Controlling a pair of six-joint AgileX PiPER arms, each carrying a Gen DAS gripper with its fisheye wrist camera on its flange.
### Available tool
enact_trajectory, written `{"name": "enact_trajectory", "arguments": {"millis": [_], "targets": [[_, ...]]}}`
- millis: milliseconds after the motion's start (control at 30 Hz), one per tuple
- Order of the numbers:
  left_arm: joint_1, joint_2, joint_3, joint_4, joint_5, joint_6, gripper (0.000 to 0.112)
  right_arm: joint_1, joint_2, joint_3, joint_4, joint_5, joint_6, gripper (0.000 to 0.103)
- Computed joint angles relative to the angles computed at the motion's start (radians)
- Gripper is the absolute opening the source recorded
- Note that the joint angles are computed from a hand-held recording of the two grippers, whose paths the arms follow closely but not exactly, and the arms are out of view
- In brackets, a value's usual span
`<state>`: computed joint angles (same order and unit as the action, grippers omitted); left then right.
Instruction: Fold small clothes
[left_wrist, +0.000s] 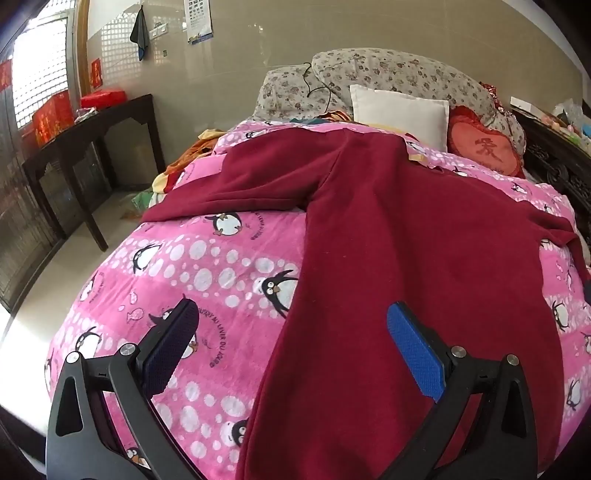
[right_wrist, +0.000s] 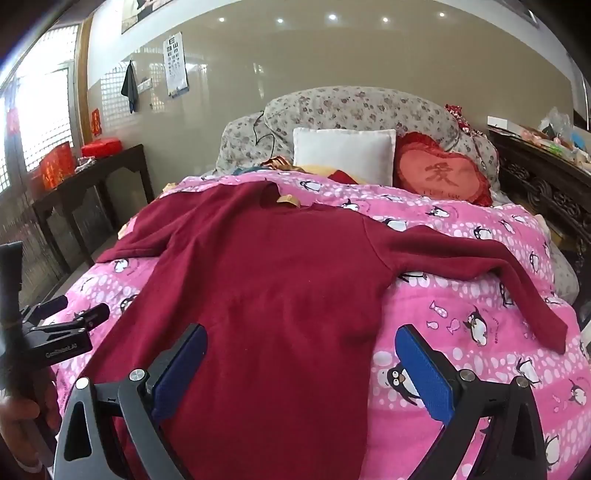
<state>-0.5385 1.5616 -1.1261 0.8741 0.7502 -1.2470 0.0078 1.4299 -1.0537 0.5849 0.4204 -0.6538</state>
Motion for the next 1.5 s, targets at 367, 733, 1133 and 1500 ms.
{"name": "enact_trajectory", "arguments": {"millis": [367, 733, 1133, 1500], "targets": [[0.043, 0.033, -0.019, -0.045, -0.035, 0.054, 0.102, 0.019, 0.097, -0.036, -0.017, -0.020, 0.000, 0.102], [0.169, 0.083, -0.061, -0.181, -0.128, 0.184, 0.102, 0.064, 0.314, -0.295, 0.019, 0.145, 0.027, 0.089], [0.297, 0.192, -0.214, -0.301, -0.160, 0.320, 0.102, 0.253, 0.588, -0.747, -0.303, 0.243, 0.410, 0.089], [0.436, 0.281, -0.358, -0.453, -0.146, 0.440, 0.102, 0.390, 0.775, -0.966, -0.615, 0.170, 0.718, 0.089]]}}
